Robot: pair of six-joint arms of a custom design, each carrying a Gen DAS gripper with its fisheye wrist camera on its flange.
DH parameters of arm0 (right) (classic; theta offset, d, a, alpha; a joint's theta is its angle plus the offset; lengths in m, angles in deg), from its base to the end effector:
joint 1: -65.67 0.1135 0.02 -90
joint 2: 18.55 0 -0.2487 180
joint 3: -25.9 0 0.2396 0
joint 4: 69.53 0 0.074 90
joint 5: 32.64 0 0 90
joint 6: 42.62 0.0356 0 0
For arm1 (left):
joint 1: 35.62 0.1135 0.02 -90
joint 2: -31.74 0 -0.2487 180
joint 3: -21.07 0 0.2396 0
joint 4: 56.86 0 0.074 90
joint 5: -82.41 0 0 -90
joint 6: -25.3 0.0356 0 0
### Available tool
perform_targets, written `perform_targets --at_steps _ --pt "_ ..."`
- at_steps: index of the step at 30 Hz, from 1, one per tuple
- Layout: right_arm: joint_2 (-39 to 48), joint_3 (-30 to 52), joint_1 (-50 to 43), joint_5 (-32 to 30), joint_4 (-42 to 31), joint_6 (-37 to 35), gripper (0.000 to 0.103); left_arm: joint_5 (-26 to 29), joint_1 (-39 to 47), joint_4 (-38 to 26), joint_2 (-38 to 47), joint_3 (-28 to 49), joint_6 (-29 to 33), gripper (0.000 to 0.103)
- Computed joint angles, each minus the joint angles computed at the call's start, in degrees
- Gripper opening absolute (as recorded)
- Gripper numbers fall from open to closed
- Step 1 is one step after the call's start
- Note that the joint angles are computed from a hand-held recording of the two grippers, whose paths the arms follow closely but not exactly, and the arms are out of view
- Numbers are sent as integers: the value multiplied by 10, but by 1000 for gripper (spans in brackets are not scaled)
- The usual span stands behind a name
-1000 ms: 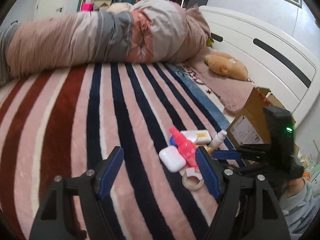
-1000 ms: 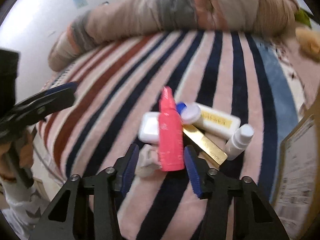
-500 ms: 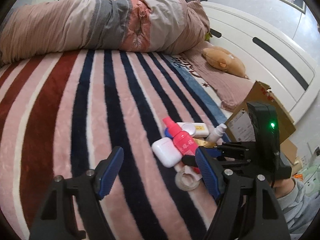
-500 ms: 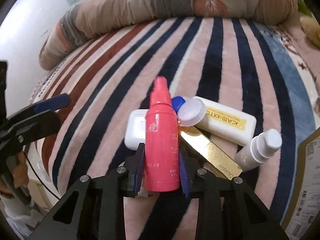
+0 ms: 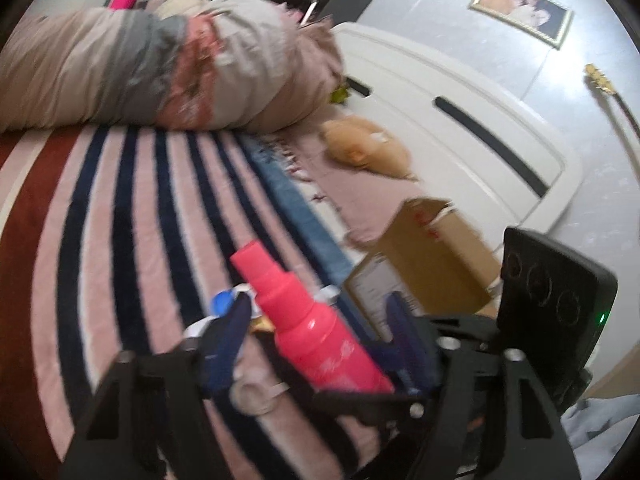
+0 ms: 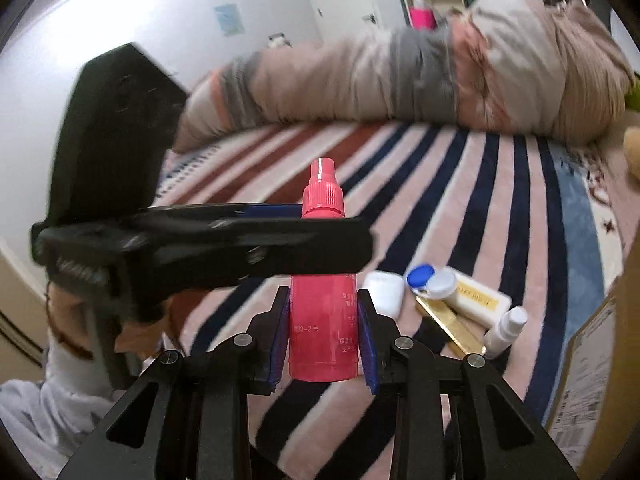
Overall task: Organize rigid objects
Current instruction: 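Grasp the pink spray bottle upright with the right gripper, then lower the pink spray bottle into the box and open the right gripper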
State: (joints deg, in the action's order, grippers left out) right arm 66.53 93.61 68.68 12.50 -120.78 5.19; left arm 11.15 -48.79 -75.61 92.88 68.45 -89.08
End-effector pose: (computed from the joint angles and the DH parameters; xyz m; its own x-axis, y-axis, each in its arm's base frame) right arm 0.2618 0.0389 0.1973 -0.4915 -0.5025 -0.7112 -0.8424 0.4816 0.2418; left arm 0.2150 -0.0621 0.2164 -0.6746 -0.2436 -0.6968 0.2208 0.8342 -0.5054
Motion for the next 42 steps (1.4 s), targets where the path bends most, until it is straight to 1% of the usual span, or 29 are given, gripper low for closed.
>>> perform_targets --at_steps 1,2,3,5,7,8,10,11,13,14,16,17,20,24,27,29,31,32,33,35,36,37,38,40,42 --pt "-9 3 -11 -10 -14 -12 26 -15 -13 -7 -4 11 -2 34" --pt "-19 6 -29 -22 -27 -25 26 -42 -35 -25 -6 32 0 33" --pt "-22 14 -44 -32 -44 -38 27 -51 -50 -31 -6 45 1 32" --pt "-30 38 -83 -59 -92 -72 27 -89 -97 -46 1 85 8 31" --pt "-37 52 -122 -80 -123 -106 27 -122 -138 -57 21 126 18 30" --pt "-37 68 -149 -95 -146 -127 26 -142 -165 -64 41 159 24 30" --pt "-21 106 -198 -122 -200 -171 27 -160 -198 -70 76 209 34 29" --pt "-5 130 -228 -138 -228 -198 27 -172 -219 -76 106 247 44 28" --pt "16 163 -277 -160 -269 -241 27 -187 -246 -82 154 303 58 28" --pt "31 183 -305 -169 -284 -259 27 -186 -259 -89 191 346 69 28" --pt "57 214 -338 -173 -296 -272 27 -182 -273 -100 248 406 81 28" --pt "77 232 -359 -173 -301 -278 27 -176 -281 -112 291 453 87 28" --pt "133 283 -404 -161 -312 -287 27 -158 -293 -146 387 556 94 28" --pt "191 322 -427 -117 -272 -259 27 -152 -310 -220 518 708 105 29" --pt "202 321 -420 -69 -213 -217 27 -153 -315 -268 582 784 104 29" --pt "207 309 -408 -41 -159 -175 27 -157 -318 -296 612 819 99 32" --pt "209 302 -412 -27 -128 -152 27 -169 -320 -325 638 855 99 40" --pt "209 298 -412 -19 -112 -138 27 -171 -320 -337 651 871 98 43" --pt "213 301 -412 -13 -105 -129 27 -166 -318 -339 657 877 97 47" --pt "217 308 -413 -14 -114 -131 29 -156 -316 -336 657 873 93 52" --pt "219 311 -411 -14 -116 -130 31 -155 -315 -333 654 868 91 59" --pt "217 307 -416 -15 -119 -138 38 -155 -314 -330 652 866 91 66" --pt "212 303 -428 -20 -131 -158 43 -152 -312 -320 642 851 87 68" --pt "199 290 -430 -22 -135 -166 47 -148 -310 -309 625 830 83 69" --pt "186 277 -426 -17 -122 -157 48 -154 -306 -294 594 793 79 69"
